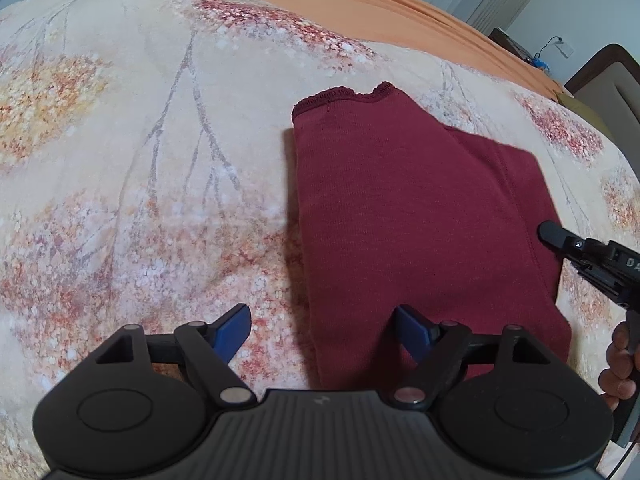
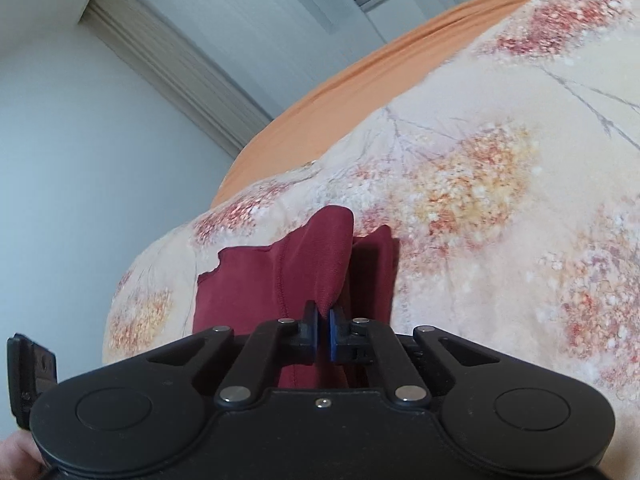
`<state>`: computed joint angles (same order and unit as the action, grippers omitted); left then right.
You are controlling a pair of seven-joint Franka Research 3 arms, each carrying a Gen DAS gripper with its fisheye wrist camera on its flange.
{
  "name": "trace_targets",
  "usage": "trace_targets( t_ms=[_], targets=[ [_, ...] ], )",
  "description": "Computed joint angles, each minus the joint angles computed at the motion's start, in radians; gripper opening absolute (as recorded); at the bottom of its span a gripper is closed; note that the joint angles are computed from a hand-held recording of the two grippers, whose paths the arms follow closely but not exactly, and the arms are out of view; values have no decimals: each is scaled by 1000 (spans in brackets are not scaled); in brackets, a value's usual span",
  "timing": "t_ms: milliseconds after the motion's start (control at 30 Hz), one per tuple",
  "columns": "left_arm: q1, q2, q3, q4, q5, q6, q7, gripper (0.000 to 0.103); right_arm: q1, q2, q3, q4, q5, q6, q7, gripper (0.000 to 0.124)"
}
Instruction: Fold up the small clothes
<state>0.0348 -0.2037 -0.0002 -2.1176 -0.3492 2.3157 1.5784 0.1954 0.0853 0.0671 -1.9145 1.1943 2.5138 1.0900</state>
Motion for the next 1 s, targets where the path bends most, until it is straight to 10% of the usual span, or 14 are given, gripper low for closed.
trace_targets(
  t_ms=[233,367,500,767,1000],
  targets=[
    [-13,-6,5,-6,-38,35,43,83,-9,22,1,2,-65,-19,132,23],
    [-13,4,0,-7,-36,43,38,83,-9,-61,-3,-46,82,18,13,28],
    [-12,14,0,-16,-52,56,25,83,3,-105,-24,-74,225,-118,-151,29],
    [-9,24,-4,-19,-67,58,19,83,17,-168,-47,-196,-22,-175,-29,23],
    [-15,12,12,-44,-143,80,82,83,12,-256,-97,-280,180,-174,-47,68]
  ],
)
